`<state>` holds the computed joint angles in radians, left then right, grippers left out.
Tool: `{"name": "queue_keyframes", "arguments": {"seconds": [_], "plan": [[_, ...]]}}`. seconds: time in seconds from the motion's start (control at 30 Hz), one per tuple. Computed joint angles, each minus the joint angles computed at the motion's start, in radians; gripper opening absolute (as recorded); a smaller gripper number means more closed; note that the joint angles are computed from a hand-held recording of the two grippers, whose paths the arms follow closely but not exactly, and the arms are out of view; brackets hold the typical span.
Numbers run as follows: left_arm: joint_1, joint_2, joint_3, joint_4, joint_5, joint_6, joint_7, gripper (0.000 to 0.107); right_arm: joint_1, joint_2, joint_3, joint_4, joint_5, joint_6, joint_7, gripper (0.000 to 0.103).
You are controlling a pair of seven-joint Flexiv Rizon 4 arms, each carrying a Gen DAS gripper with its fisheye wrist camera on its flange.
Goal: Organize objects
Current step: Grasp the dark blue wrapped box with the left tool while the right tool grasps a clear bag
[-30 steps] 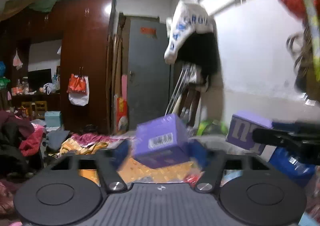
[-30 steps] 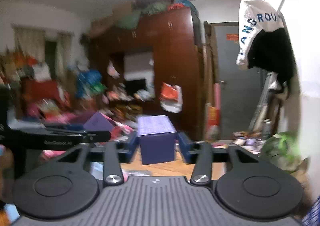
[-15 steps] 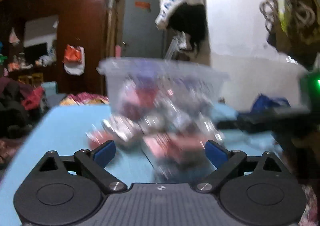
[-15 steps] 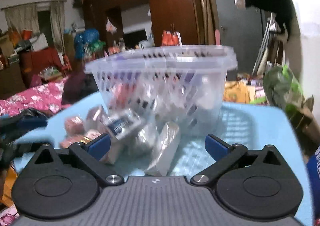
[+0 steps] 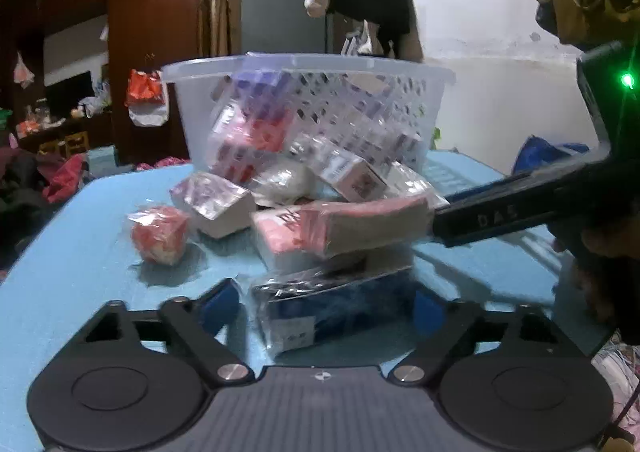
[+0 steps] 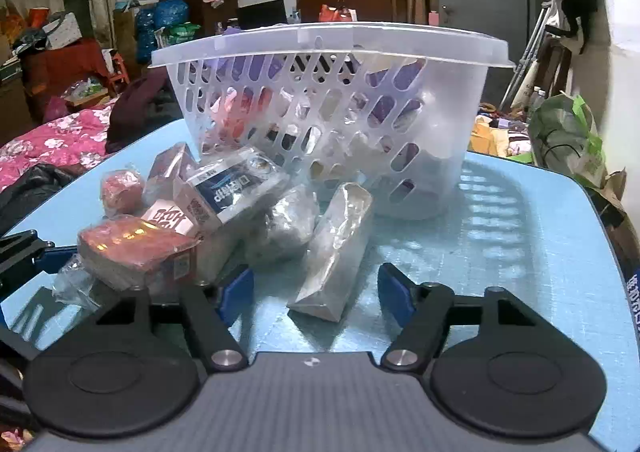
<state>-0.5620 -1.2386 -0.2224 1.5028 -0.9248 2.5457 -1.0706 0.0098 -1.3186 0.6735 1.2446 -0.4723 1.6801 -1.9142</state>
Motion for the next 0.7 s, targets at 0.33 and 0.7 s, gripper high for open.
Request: {"name": "queue_keyframes", "arguments": {"seconds": [0.33,0.7], "plan": [[0.058,0.048,0.010,0.163,0.135,0.122,-0.216,0.079,-0.076,-0.054,0.070,0.049,-0.107,0.154,0.065,0.038],[0.090,0.036,0.016,0.183,0.181,0.173,-0.300,0.078,-0.126,-0.105,0.110,0.057,-0.284,0.244,0.165,0.038]]}}
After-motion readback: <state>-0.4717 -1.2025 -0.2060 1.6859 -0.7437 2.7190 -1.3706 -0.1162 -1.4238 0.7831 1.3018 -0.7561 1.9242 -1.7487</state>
